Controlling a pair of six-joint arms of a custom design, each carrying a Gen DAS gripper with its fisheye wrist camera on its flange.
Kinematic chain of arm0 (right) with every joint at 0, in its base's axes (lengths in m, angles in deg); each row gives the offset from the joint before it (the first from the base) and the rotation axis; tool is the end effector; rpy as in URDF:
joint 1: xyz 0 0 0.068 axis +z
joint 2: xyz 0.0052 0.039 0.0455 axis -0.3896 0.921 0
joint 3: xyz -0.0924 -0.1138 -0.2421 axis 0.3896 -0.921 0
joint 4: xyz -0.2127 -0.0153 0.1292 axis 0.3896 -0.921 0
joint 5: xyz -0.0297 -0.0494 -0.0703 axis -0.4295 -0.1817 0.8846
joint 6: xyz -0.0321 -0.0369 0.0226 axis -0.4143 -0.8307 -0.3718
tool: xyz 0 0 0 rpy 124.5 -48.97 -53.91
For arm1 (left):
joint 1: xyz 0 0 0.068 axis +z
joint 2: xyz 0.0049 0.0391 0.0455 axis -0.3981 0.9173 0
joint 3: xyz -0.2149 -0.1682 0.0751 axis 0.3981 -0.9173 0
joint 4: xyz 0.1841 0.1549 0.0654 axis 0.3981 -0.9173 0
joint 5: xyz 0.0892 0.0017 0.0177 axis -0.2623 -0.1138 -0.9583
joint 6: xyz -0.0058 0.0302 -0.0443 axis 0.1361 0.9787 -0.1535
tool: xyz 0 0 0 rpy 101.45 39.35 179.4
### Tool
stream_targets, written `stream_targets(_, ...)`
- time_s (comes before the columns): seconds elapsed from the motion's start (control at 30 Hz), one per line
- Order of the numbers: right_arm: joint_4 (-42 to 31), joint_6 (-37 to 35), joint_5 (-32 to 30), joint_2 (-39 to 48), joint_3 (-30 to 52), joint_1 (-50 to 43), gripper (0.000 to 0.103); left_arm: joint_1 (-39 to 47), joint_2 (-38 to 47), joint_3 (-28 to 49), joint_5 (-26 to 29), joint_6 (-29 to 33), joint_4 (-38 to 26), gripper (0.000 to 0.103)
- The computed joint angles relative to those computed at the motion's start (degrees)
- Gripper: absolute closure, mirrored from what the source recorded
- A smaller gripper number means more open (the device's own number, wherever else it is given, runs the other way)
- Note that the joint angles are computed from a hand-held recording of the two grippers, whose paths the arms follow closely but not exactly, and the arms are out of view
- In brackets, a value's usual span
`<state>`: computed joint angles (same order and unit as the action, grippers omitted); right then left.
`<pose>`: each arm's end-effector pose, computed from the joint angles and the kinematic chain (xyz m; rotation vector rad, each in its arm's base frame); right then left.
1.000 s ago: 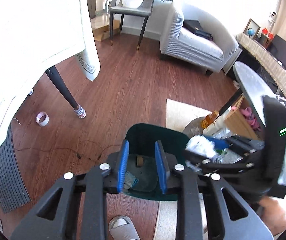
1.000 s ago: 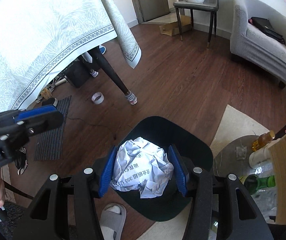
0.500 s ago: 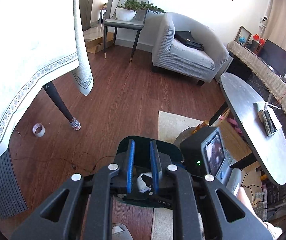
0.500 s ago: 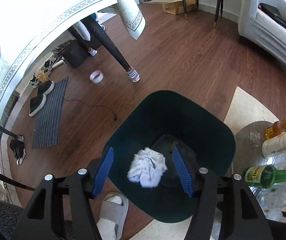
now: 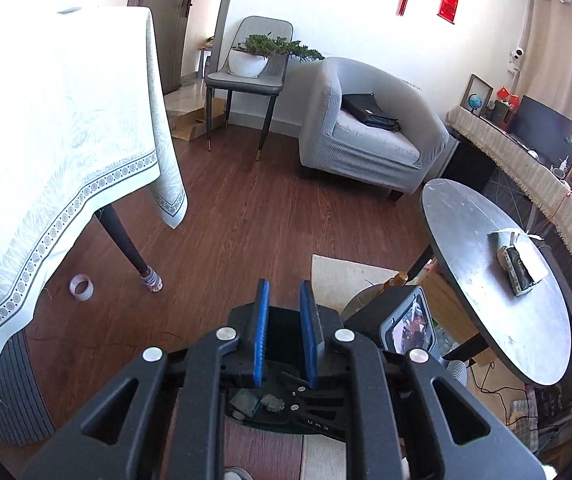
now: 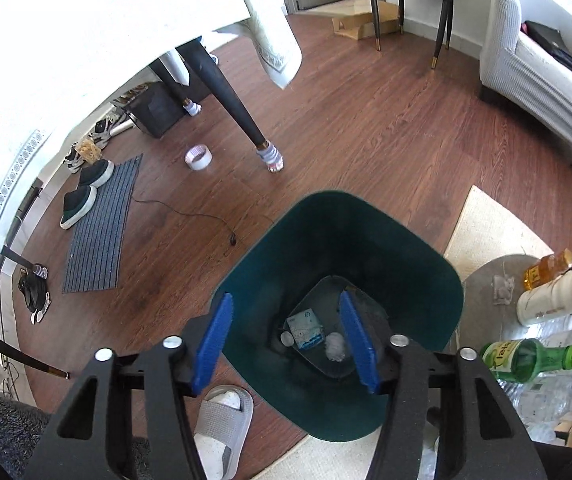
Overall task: Collect trash
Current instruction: 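Move both tools back toward the table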
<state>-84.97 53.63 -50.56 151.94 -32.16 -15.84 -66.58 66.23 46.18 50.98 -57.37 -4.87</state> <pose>0.2616 0.0408 0.1495 -0.2347 2.6259 0.3531 0.2241 -0.2043 0.2954 0.3800 2.3006 -0.4474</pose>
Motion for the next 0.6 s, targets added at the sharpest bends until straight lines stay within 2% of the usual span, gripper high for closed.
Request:
stream_targets(0.33,-5.5,-3.9,-2.0,-14.4,-0.7,-6.0,0.054,-4.3,-0.9,2.6,-3.1,-2.1,0.6,0.086)
stream_targets(0.6,-12.7,-9.8,-6.1,-24.1,0.9,-16.4,0.054,-8.9,0.9,5.3,-6.6,-4.2,2.5,0.086)
